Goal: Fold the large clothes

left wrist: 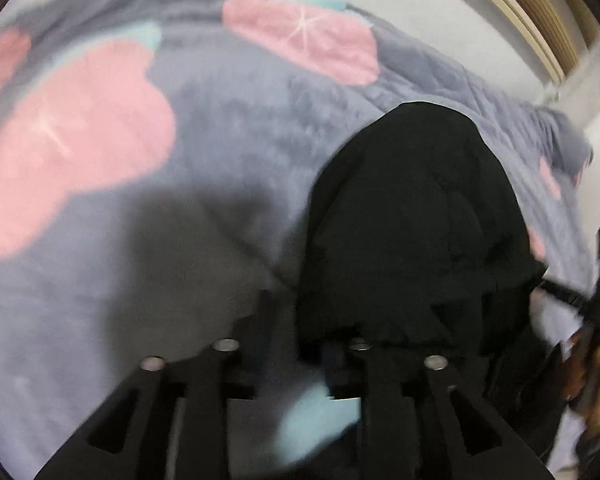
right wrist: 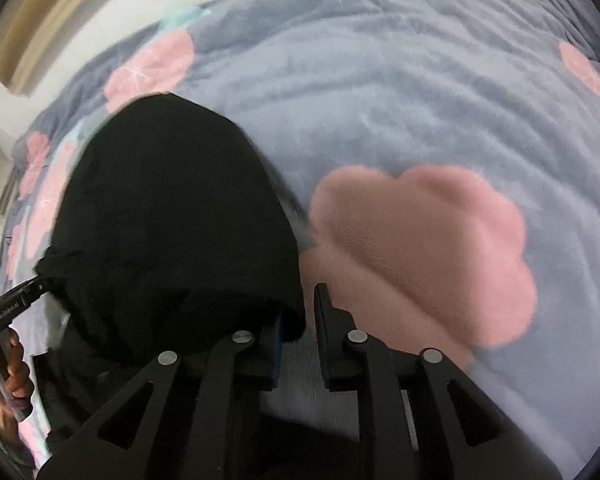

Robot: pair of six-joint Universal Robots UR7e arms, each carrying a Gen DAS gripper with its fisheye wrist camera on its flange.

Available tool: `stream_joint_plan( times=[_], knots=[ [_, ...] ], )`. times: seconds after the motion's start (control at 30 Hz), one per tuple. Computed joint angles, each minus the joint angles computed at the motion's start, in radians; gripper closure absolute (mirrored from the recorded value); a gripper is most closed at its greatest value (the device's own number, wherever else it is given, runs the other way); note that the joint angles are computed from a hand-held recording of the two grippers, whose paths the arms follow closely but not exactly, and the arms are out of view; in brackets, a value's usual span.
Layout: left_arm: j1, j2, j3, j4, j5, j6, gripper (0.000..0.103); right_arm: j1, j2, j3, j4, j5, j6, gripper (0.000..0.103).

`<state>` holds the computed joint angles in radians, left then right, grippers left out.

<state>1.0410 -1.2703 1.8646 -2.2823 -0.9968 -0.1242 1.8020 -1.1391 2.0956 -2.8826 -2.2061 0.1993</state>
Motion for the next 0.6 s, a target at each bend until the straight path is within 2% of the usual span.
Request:
stream_joint_plan(
  times=[0.07,0.13,0.27,0.43,0.5,0.6],
  knots=[
    [-0.028,-0.055,0.025,0.014,0.026,0.008,0.065,0.012,-0.044,0.011,0.03,0.006,0.006,0.086],
    [-0.053,-0.104,0.044,0.013,0.044,0.019,0.065,0.035,-0.085,0.021,0.04,-0.003,0.01,0.083],
    [-0.108,-0.155,0.047,-0.068,0.05,0.054,0.065,0.086,-0.085,-0.03,-0.001,0.002,-0.011,0.06],
    [-0.138,-0.04,-0.021,-0.119,0.001,0.107,0.06,0.101,0.04,-0.144,0.008,0.015,-0.047,0.058],
    [-0.116,0.021,-0.058,-0.069,-0.038,0.096,0.06,0.092,0.091,-0.176,0.046,0.016,-0.055,0.058],
    [-0.077,0.081,-0.072,0.006,-0.051,0.073,0.06,0.08,0.146,-0.188,0.1,-0.015,-0.071,0.059]
  ],
)
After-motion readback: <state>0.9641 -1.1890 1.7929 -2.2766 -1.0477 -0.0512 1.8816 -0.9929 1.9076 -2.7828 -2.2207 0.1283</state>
